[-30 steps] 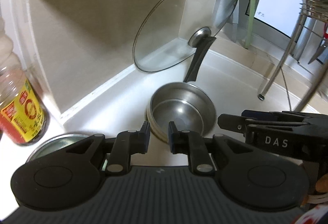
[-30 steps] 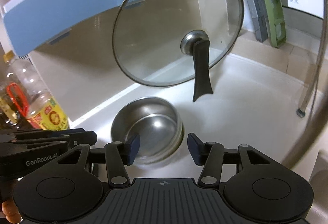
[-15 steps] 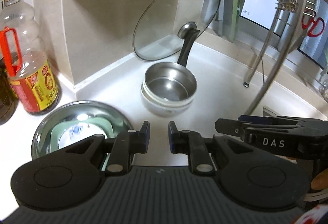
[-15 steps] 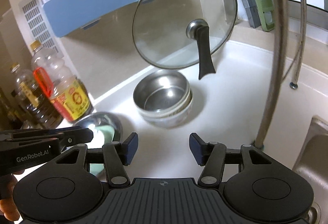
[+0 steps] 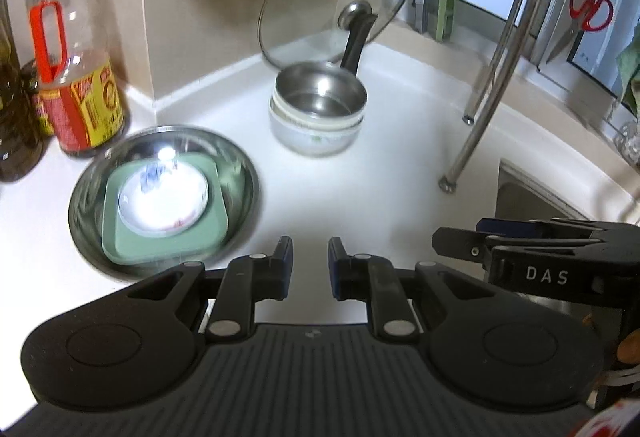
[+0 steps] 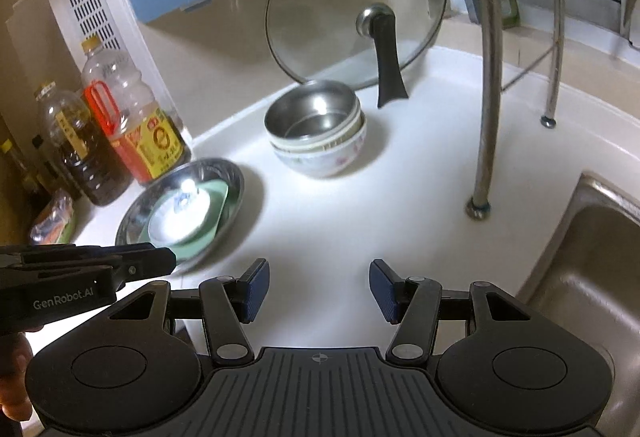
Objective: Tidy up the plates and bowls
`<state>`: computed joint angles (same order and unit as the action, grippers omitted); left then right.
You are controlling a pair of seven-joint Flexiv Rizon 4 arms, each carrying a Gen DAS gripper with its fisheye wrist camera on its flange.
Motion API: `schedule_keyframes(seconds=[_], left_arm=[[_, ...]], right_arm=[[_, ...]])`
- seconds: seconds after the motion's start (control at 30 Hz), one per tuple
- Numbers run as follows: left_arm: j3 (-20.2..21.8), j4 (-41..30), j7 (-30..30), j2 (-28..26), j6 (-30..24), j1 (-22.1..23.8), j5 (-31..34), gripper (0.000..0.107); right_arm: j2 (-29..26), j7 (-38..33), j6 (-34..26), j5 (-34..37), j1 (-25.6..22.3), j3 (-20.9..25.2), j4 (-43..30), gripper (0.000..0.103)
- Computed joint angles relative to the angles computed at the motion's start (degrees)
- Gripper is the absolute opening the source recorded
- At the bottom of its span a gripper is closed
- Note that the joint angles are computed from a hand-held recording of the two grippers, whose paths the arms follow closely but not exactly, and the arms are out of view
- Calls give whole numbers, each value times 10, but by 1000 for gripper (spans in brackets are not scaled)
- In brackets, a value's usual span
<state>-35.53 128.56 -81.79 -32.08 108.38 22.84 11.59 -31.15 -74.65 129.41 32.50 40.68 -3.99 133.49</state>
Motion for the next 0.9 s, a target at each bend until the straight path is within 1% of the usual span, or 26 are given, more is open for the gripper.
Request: schedule_keyframes(seconds=[0.2, 0.47, 0.63, 0.77, 0.9], left_arm=[[26, 26, -12, 14, 7, -18, -1, 16], [45, 50, -22, 24, 7, -29, -3, 16], [88, 59, -31, 35, 26, -65, -4, 16], [92, 65, -41, 39, 26, -63, 1, 16], [98, 71, -48, 42, 27, -64, 5, 16]], right_arm=[[-6, 1, 6, 15, 13, 7, 21, 56], [-16, 9, 0, 21, 31, 6, 37, 56], [-23, 3, -5, 34, 59, -9, 42, 56], [-28, 8, -1, 22, 57, 0, 46, 56], [-29, 6, 2, 22, 67, -1, 48, 56]])
